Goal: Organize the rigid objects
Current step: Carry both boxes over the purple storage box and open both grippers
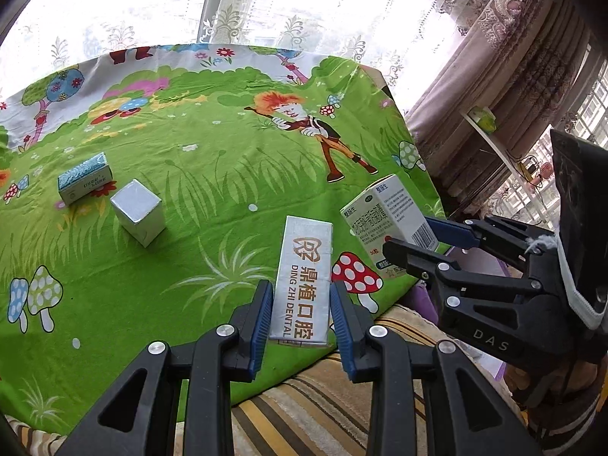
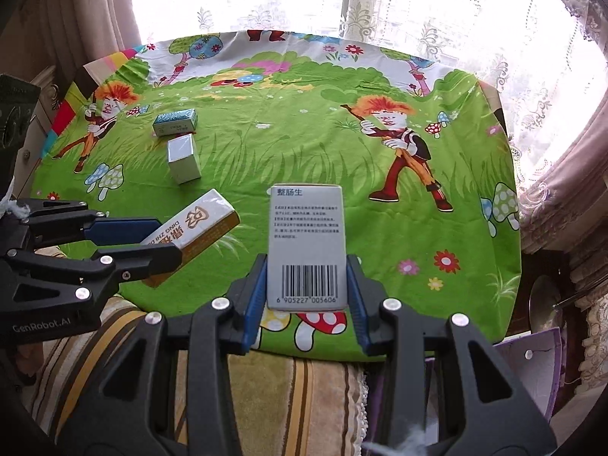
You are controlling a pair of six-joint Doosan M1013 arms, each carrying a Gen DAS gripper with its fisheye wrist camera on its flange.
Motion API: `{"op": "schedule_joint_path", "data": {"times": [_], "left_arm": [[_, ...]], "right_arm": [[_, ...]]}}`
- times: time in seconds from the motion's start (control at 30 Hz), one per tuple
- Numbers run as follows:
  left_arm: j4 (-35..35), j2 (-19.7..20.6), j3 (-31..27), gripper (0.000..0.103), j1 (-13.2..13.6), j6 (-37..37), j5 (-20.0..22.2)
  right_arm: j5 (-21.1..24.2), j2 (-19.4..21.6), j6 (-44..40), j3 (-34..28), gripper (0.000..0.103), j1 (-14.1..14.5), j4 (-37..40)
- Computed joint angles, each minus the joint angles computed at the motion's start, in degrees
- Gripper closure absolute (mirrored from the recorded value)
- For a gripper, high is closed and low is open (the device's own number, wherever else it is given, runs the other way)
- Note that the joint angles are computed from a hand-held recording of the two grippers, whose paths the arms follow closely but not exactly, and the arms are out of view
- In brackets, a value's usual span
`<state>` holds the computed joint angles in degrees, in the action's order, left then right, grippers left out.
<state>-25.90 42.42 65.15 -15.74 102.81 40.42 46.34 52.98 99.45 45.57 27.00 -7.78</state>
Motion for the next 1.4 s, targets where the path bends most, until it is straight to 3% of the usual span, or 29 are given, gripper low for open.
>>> {"op": "schedule_joint_path", "data": {"times": [0.27,0.6,0.87,1.2,1.27,1.33,1.4], "left_arm": [[-3.5,-0.9,-0.1,0.071,-2.6,5.3,1.8],[-15.6,-1.1,0.5,0.071,-5.4,9.4,7.8],[-14.8,-0.3,0.1,0.071,-7.1,8.0,10.1],[-18.7,0.5,-0.9,0.069,-7.3,13.2,12.0],[-19.2,0.8,-1.3,0.069,-7.3,13.8,12.6],[-19.4,1.0,-1.6,0.063,-7.3,13.8,13.1],[-19.7,1.0,-1.5,0.060,-7.1,13.3,13.0]], "right_arm": [[-6.6,-7.8,10.3,13.7,0.060,-1.2,-7.4],[-12.4,-15.3,25.5,27.0,0.060,-3.3,-14.9],[-11.9,-18.2,36.2,32.4,0.059,-4.3,-22.6],[-8.4,-19.7,45.1,34.3,0.059,-5.0,-28.3],[-7.3,-19.7,46.5,34.1,0.053,-5.0,-29.2],[-5.3,-19.8,49.0,33.7,0.037,-4.7,-31.3],[-3.7,-20.0,51.3,33.5,0.030,-4.2,-33.4]]}}
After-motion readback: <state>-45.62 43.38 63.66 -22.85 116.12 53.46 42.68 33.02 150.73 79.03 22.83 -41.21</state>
